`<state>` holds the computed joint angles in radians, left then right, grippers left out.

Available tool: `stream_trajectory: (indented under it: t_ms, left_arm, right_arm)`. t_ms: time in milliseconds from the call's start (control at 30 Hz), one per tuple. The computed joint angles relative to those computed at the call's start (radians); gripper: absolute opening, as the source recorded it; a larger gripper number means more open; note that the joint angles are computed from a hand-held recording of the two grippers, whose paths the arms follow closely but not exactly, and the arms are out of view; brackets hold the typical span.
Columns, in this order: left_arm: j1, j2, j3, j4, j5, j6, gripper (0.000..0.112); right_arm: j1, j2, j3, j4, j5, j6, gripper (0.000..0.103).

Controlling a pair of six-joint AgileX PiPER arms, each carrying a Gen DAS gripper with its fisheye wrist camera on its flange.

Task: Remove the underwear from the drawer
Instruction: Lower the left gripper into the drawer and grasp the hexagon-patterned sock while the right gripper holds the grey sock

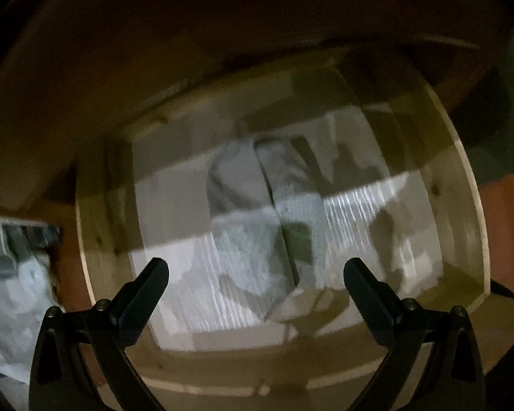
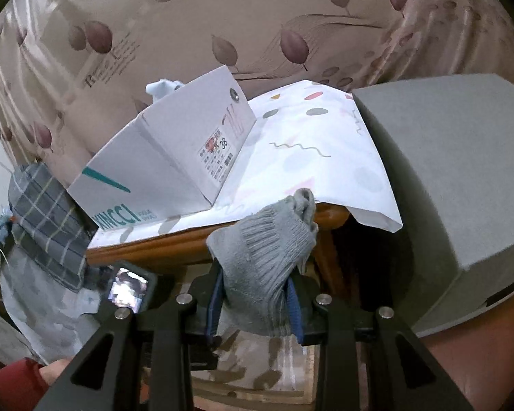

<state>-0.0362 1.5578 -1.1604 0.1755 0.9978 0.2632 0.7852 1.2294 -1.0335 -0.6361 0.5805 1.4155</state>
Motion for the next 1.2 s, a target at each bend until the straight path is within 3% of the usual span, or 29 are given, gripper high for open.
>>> stream_trajectory:
  t_ms: [300, 467, 733, 967, 1100, 1167, 1200]
  left_arm:
    - [-0.093, -0.022, 0.118, 0.178, -0.119, 0.096, 0.1]
    - [-0.064, 0.036, 0.082, 0.128, -0.09, 0.158, 0.098]
    - [0.014, 0.21, -0.109, -0.001, 0.038, 0.232, 0.087]
    - [-0.032, 0.232, -0.068, 0.062, -0.018, 0.252, 0.085]
    - [-0.058, 0.225, -0.022, 0.159, -0.075, 0.197, 0.048]
    - [-0.052, 0.226, -0.018, 0.173, -0.081, 0.207, 0.04]
    - [-0.051, 0.227, -0.022, 0.169, -0.071, 0.208, 0.031]
  right_arm:
    - [-0.035, -0.013, 0.02, 0.086, -0.053, -0.056, 0.032]
    - [-0.058, -0.008, 0.023, 0.158, -0.089, -0.111, 0.032]
    - [-0.062, -0.001, 0.023, 0.187, -0.095, -0.132, 0.032]
    - [-0.076, 0.01, 0.019, 0.243, -0.113, -0.182, 0.032]
    - [-0.086, 0.014, 0.021, 0.279, -0.123, -0.21, 0.032]
    - [-0.09, 0.015, 0.022, 0.284, -0.125, -0.208, 0.032]
    - [-0.093, 0.015, 0.023, 0.289, -0.128, -0.211, 0.032]
